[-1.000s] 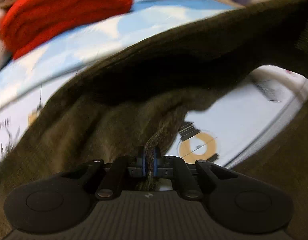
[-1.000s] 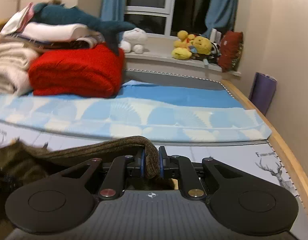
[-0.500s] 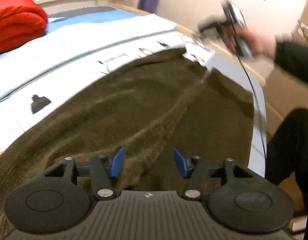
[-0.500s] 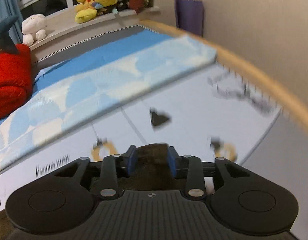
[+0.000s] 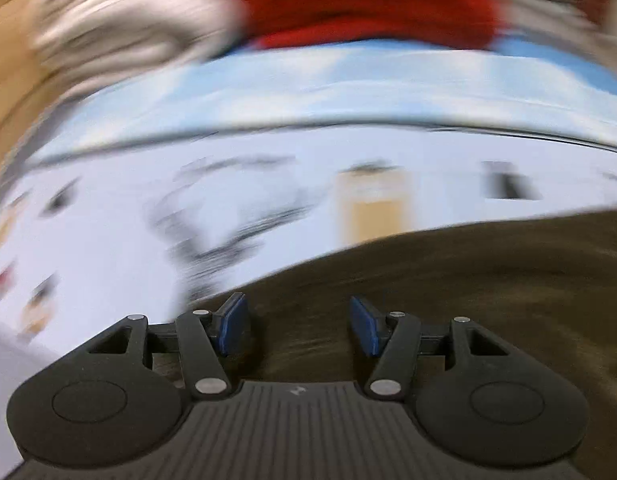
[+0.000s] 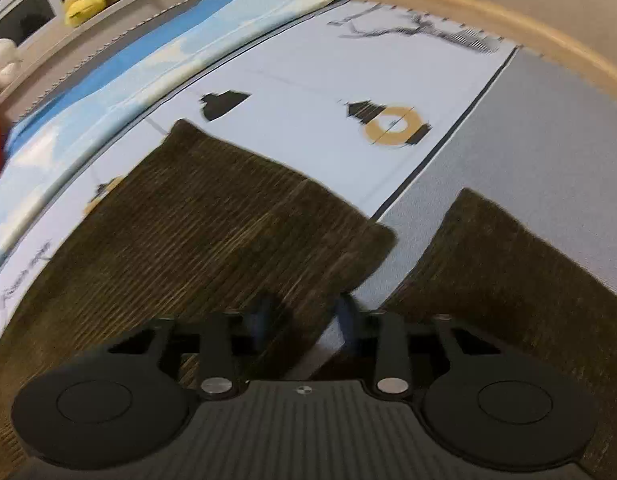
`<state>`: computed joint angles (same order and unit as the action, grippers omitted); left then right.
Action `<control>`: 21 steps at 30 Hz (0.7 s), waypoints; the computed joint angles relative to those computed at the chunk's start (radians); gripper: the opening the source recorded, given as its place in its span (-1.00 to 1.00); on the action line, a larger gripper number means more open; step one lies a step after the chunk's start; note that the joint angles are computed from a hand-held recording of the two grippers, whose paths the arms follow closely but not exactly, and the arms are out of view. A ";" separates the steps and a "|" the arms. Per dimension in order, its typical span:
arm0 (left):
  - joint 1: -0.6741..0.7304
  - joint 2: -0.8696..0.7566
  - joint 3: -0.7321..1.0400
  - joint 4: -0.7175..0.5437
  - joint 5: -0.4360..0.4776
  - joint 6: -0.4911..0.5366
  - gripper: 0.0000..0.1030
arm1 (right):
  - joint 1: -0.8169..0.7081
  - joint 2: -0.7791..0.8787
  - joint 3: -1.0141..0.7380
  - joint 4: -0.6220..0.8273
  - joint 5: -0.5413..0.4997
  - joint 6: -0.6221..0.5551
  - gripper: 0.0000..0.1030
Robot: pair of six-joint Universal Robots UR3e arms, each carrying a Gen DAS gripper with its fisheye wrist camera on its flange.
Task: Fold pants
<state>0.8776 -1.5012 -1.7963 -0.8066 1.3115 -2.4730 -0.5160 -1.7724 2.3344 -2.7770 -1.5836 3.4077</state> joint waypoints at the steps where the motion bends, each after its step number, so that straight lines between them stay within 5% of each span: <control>1: 0.005 -0.025 0.013 0.036 0.040 -0.030 0.21 | 0.006 0.014 0.008 -0.039 -0.004 0.002 -0.81; 5: 0.049 -0.077 0.054 0.076 0.037 -0.075 0.30 | -0.078 0.053 0.031 -0.203 0.026 0.034 -0.84; 8: 0.061 -0.086 0.038 0.111 0.027 -0.014 0.69 | -0.110 0.104 0.052 -0.318 -0.001 0.030 -0.82; 12: 0.103 -0.077 0.008 0.064 0.004 0.105 0.70 | -0.147 0.086 0.066 -0.248 0.039 -0.014 -0.75; 16: 0.131 -0.118 0.042 -0.034 -0.004 0.058 0.70 | -0.087 0.063 0.032 -0.193 -0.044 0.019 -0.37; 17: 0.138 -0.141 0.061 -0.059 -0.018 0.034 0.67 | -0.059 0.065 0.022 -0.182 -0.084 0.038 -0.37; 19: 0.154 -0.173 0.083 -0.100 -0.067 0.006 0.17 | -0.007 0.068 0.010 -0.183 -0.148 0.060 -0.37; 21: 0.158 -0.178 0.067 -0.065 -0.091 -0.024 0.00 | 0.039 0.059 0.012 -0.208 -0.174 0.039 -0.37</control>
<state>1.0361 -1.6793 -1.7296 -0.8713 1.2203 -2.4965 -0.4768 -1.7139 2.3461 -2.9852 -1.7577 3.4470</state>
